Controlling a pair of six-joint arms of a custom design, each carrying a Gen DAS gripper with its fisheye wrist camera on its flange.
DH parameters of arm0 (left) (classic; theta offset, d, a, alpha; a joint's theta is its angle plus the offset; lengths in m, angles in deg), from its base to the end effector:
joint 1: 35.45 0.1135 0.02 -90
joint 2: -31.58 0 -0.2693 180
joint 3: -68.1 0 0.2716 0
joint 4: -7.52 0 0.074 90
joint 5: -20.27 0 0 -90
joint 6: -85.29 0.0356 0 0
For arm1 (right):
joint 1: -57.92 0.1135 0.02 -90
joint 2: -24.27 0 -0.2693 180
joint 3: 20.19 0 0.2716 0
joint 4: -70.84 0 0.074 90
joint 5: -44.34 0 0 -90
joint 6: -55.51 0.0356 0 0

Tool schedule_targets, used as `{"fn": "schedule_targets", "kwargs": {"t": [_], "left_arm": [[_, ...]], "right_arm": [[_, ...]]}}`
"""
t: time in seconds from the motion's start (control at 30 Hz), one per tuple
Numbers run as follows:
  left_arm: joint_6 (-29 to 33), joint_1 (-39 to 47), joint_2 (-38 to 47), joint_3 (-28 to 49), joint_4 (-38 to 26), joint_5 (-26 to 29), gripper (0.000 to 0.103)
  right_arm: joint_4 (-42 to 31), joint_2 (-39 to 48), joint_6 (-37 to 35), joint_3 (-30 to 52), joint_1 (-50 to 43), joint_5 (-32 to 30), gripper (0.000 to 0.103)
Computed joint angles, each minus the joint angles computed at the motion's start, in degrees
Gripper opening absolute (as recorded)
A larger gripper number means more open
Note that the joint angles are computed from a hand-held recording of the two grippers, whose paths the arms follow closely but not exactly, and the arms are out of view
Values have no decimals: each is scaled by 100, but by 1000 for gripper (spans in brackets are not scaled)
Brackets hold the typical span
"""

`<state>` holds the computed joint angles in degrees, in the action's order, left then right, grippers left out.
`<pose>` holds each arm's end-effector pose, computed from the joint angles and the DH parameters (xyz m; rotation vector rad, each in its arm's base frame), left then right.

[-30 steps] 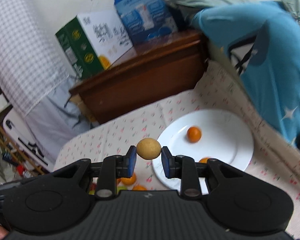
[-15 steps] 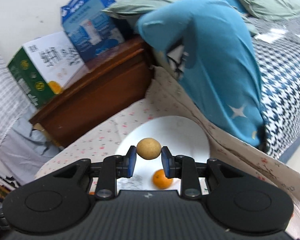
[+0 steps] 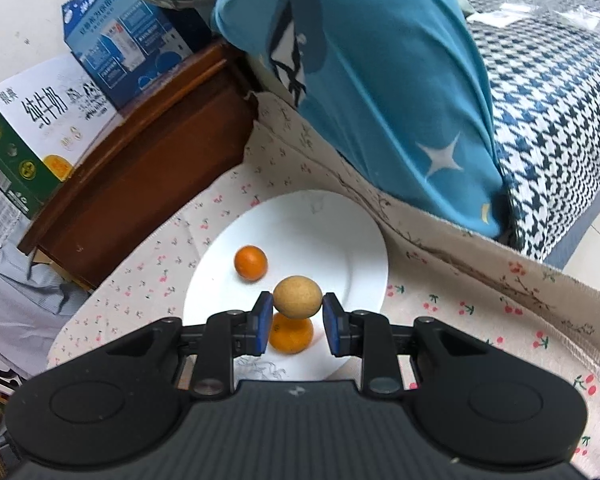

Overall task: Organize fruits
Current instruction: 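Carry the tomato in the left gripper to the plate while the right gripper carries the kiwi, then open the left gripper over the plate while the right gripper releases the kiwi, then move both open grippers back to the fruit pile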

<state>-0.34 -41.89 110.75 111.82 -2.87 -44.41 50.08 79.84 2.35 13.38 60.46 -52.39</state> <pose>0.2612 -0.0448 0.1443 0.4304 2.2971 -0.5398 0.1995 0.0130 0.1596 0.6378 2.2726 0.4783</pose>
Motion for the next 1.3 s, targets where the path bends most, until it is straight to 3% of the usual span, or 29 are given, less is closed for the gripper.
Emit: {"fn": "schedule_targets", "kwargs": {"t": [0.33, 0.47, 0.57, 0.87, 1.3], "left_arm": [[-45, -169, 133, 77, 43, 21, 29], [-183, -153, -190, 33, -59, -105, 57], [-233, -88, -433, 85, -268, -235, 66], [83, 265, -971, 212, -1109, -585, 73], [809, 1391, -1472, 464, -2188, -201, 74]], "right_arm": [[177, 163, 132, -40, -44, 97, 30], [178, -31, 138, -90, -60, 133, 30], [131, -84, 103, -72, -43, 141, 32], [65, -81, -74, -28, 227, 318, 36], [278, -21, -232, -33, 664, 293, 43]]}}
